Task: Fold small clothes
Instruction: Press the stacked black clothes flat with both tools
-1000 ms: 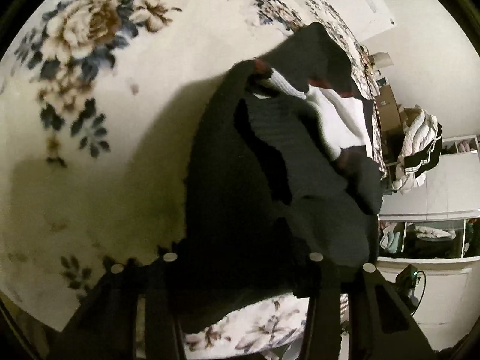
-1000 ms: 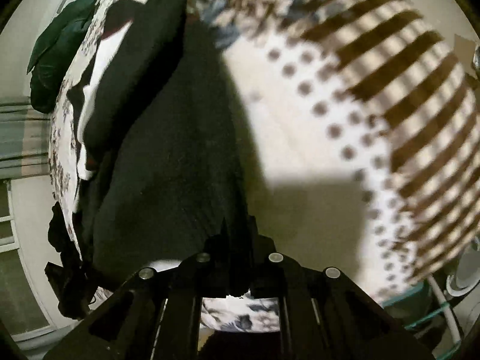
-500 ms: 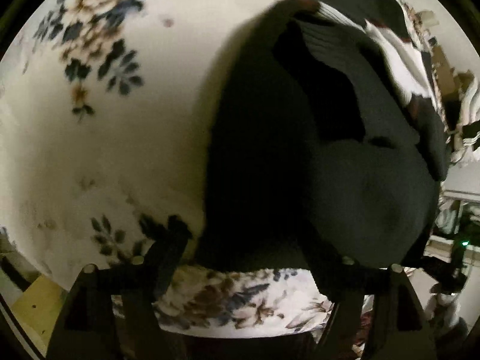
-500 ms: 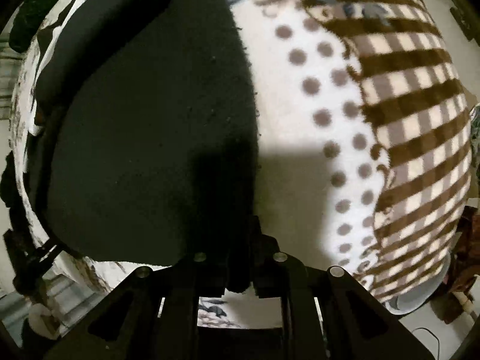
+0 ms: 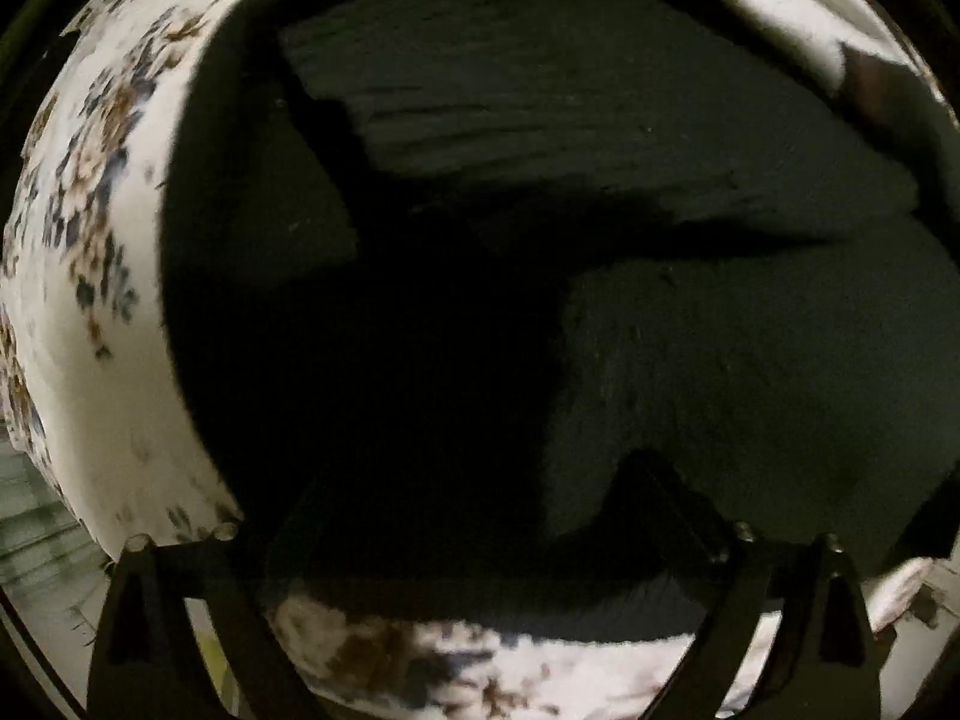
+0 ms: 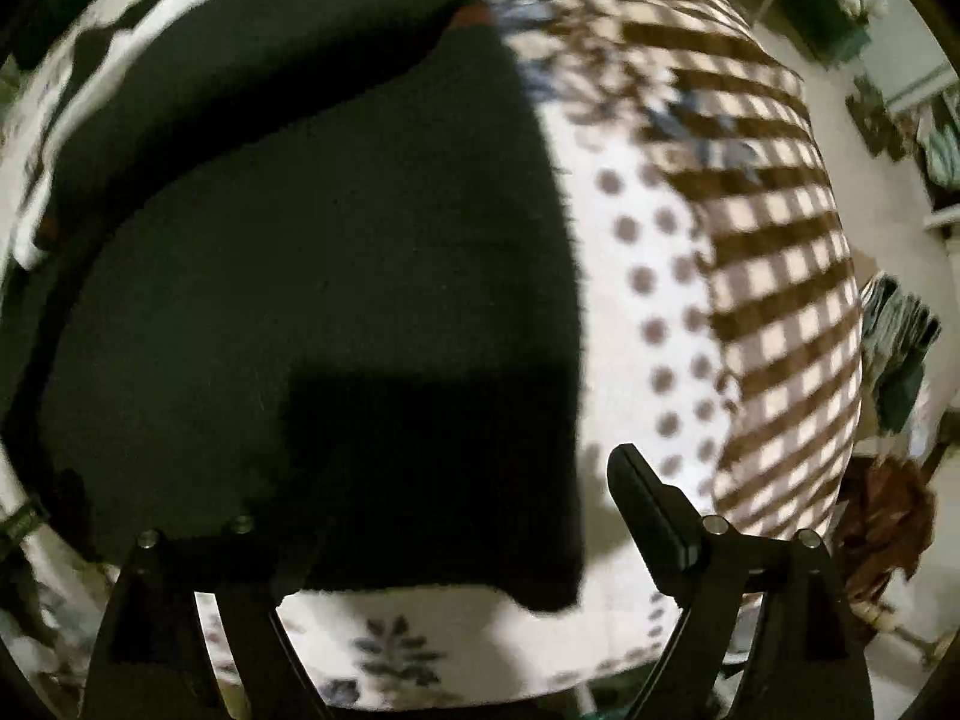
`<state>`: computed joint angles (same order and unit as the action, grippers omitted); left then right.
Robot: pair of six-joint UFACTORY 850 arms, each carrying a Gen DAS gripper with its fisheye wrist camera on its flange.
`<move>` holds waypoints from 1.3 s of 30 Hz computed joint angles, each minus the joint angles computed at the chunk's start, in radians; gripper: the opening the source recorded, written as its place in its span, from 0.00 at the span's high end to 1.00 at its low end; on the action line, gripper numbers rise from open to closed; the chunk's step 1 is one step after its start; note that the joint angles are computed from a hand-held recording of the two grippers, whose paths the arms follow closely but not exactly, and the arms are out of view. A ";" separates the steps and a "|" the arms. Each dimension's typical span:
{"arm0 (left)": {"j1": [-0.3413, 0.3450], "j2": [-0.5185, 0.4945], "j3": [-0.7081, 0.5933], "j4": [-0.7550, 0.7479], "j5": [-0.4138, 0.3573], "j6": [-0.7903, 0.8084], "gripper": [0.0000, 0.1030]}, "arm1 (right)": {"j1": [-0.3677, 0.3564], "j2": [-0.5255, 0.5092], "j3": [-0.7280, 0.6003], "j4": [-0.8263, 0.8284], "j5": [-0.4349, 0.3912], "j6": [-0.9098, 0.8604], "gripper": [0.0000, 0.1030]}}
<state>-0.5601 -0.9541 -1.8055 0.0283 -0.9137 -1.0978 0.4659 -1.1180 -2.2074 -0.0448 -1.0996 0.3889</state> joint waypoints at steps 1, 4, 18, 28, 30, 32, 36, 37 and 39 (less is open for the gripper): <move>0.001 -0.009 -0.009 0.002 0.001 -0.005 0.00 | 0.008 -0.019 -0.022 -0.022 -0.006 0.004 0.13; 0.004 -0.013 -0.005 -0.002 0.021 -0.009 0.00 | 0.022 -0.073 -0.088 -0.053 -0.036 0.020 0.05; 0.037 0.002 0.053 -0.022 0.067 0.014 0.00 | 0.032 -0.142 -0.142 -0.005 -0.035 0.070 0.00; 0.050 0.071 0.152 -0.082 0.143 0.063 0.00 | -0.027 -0.081 -0.012 0.130 0.072 -0.060 0.00; 0.049 0.111 0.207 -0.088 0.179 0.045 0.00 | -0.042 -0.048 0.036 0.170 0.100 -0.097 0.15; 0.050 0.132 0.247 -0.097 0.199 0.054 0.00 | -0.051 -0.007 0.096 0.179 0.127 -0.114 0.41; 0.068 0.131 0.273 -0.155 0.209 0.123 0.01 | -0.071 0.031 0.153 0.220 0.117 -0.108 0.71; 0.072 0.132 0.265 -0.156 0.200 0.128 0.03 | -0.074 0.025 0.140 0.229 0.095 -0.109 0.71; 0.076 0.142 0.242 -0.131 0.179 0.130 0.05 | -0.079 0.015 0.102 0.235 0.051 -0.097 0.71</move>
<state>-0.4839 -0.8123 -1.5630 -0.1024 -0.7351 -0.9681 0.3868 -1.1026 -2.1054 0.1905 -1.0485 0.2914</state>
